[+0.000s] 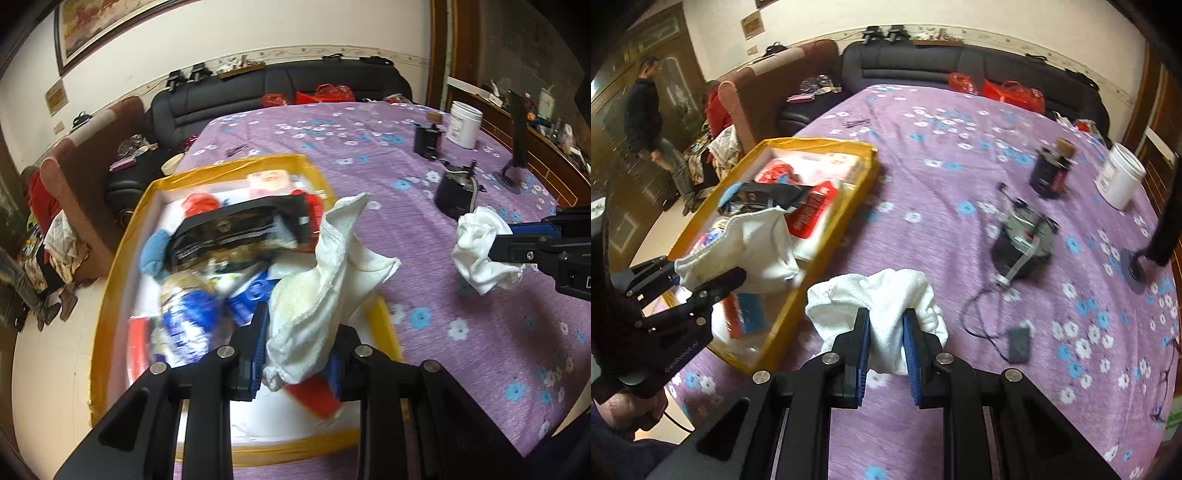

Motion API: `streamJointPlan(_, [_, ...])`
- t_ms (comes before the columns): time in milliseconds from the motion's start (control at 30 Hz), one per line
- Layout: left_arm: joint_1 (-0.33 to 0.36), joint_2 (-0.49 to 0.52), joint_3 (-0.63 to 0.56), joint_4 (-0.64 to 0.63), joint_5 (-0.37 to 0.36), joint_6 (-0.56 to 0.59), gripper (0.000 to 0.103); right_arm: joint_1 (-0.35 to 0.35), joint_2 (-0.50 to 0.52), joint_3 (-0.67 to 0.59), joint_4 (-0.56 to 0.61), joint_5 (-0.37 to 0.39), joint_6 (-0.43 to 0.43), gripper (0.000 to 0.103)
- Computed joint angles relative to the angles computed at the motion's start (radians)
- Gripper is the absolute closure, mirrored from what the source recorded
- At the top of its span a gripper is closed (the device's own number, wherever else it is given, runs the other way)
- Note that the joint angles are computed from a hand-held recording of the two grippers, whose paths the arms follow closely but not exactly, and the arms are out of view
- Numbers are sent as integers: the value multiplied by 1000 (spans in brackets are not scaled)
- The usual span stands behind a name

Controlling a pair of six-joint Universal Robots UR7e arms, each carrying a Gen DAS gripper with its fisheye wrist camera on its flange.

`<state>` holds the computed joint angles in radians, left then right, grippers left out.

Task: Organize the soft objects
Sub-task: 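Lower both white cloths into the tray and open both tools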

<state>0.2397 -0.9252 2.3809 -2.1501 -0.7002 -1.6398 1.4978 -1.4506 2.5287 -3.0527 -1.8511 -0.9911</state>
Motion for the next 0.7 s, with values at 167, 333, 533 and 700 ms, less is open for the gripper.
streamJointPlan(167, [-9,-45,43,26,-18,-55,76,67,62,-4,-18,-8,32,83])
streamJointPlan(333, [-19,-90,81,54,-39,-100,76,121,127,-12,-35,-13,59,83])
streamJointPlan(533, [-26,-138,117,83,-47,-131,76,179,211,-32,-50,-19,92,83])
streamJointPlan(700, [-22,-179,138,101,-44,-137,75,211,287,-63,-57,-31,126,83])
